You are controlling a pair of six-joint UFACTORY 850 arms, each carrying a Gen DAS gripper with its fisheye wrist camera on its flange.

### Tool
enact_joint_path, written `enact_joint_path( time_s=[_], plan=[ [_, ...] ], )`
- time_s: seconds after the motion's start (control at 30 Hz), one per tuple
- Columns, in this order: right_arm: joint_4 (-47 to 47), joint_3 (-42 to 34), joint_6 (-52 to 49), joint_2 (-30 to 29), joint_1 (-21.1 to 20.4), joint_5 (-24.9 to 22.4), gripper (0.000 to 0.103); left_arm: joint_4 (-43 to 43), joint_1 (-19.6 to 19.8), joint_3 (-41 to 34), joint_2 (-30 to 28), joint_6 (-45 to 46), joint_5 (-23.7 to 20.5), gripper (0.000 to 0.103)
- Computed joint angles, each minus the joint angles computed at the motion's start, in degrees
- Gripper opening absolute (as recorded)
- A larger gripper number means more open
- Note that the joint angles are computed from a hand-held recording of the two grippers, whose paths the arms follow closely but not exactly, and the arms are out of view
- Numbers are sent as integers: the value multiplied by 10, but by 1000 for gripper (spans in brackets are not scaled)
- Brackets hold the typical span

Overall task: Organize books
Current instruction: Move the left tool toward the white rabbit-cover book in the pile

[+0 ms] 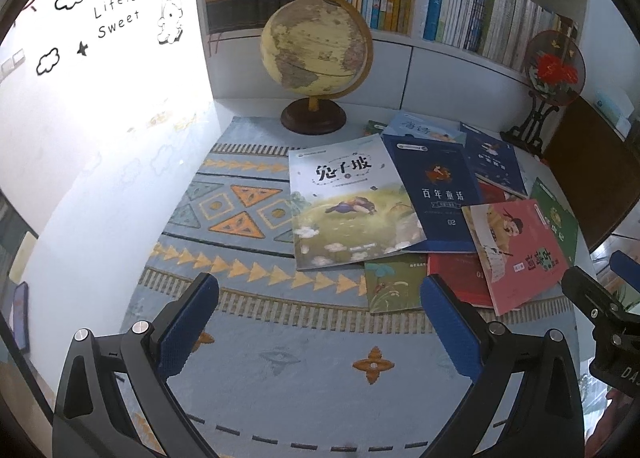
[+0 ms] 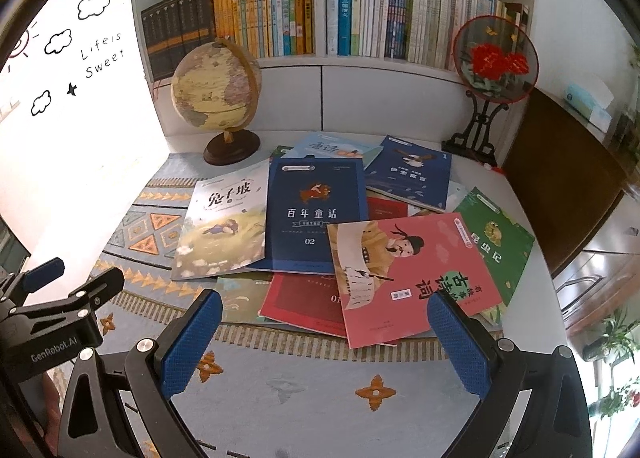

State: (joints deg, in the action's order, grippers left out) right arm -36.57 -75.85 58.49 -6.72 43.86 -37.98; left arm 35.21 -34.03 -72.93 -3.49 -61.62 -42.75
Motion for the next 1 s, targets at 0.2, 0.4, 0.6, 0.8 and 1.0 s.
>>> enact_joint_path(
  time_s=[0.2, 0.4, 0.6, 0.8, 1.0],
  plan=[
    [4, 1, -2, 1, 3, -3, 102, -13, 1, 4, 2, 10, 5, 101],
    [8, 2, 1, 2, 0, -4, 102, -15, -1, 5, 2, 14, 8, 101],
    [8, 3, 1, 3, -1, -6, 102, -15, 1, 7, 3, 9, 6, 101],
    [0, 7, 11, 8, 4, -9, 102, -18, 0, 13, 9, 13, 7, 101],
    [-3, 16, 18, 10, 12, -11, 102, -41, 10, 26, 17, 36, 9, 101]
  ],
)
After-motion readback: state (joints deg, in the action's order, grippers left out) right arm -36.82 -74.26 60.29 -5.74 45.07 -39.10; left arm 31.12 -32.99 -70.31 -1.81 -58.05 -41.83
